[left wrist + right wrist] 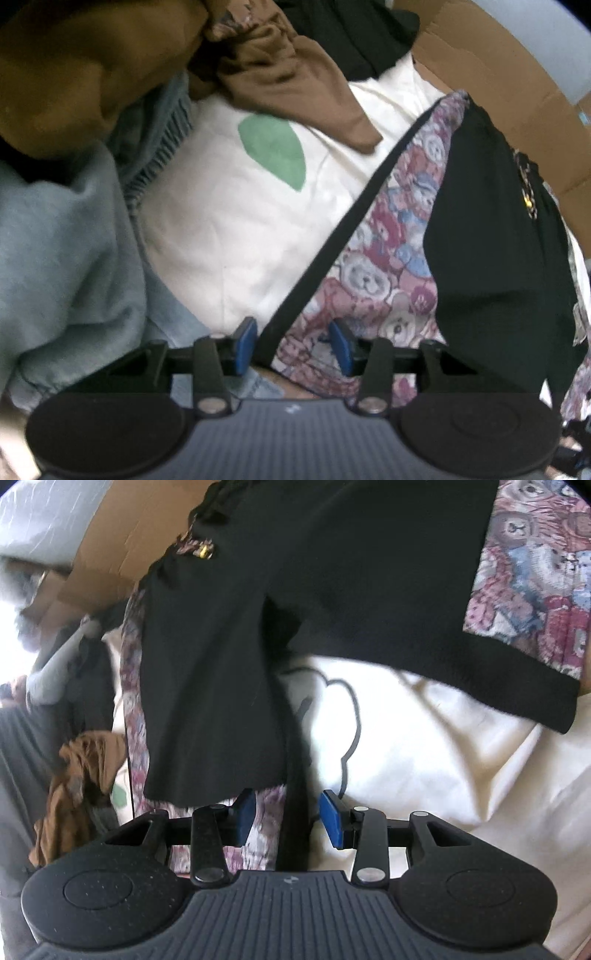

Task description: Fold clothes

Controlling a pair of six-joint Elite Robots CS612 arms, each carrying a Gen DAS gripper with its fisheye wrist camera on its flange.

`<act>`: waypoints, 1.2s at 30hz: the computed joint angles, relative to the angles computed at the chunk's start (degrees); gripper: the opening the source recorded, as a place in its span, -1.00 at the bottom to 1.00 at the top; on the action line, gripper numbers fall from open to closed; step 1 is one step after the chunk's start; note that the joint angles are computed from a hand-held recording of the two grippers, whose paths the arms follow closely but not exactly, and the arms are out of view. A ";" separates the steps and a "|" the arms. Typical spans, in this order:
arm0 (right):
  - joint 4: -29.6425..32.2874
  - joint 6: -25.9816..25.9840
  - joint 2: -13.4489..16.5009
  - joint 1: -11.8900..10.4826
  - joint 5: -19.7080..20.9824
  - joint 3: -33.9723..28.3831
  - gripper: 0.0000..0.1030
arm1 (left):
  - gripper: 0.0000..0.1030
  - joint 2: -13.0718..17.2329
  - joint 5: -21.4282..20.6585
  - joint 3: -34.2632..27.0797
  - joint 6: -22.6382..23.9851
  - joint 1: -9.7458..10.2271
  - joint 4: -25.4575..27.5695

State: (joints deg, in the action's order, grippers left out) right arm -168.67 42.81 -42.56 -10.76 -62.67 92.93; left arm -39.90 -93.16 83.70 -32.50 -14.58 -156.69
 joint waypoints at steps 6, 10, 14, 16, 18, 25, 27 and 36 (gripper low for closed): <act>0.04 0.93 0.40 -0.15 1.15 0.05 -0.12 | -0.89 -0.38 1.85 0.64 -0.33 0.24 -1.10; 0.52 -0.06 0.72 -0.15 3.01 -0.31 -0.12 | -0.89 -0.20 2.57 -0.21 1.37 0.48 -0.32; -0.19 2.57 1.20 -0.25 5.17 -0.28 -0.12 | -0.89 0.05 3.31 -1.01 2.13 0.42 0.68; -0.56 3.77 1.57 -0.16 5.99 -0.26 -0.12 | -0.90 0.19 3.44 -1.29 2.23 0.44 1.17; -0.89 4.91 1.97 -0.05 6.81 -0.27 -0.12 | -0.89 0.41 3.58 -1.66 2.52 0.46 1.58; 2.49 1.34 1.78 0.03 8.86 -0.41 -0.97 | -0.90 -0.84 2.83 -0.88 2.49 0.49 1.87; 4.75 -1.79 0.98 -0.27 9.12 -0.58 -0.97 | -0.90 -1.68 2.02 -0.29 1.94 0.53 1.78; 11.75 -12.23 -2.27 -1.37 7.92 -0.54 -0.97 | -0.90 -3.27 0.33 1.48 1.32 0.20 2.05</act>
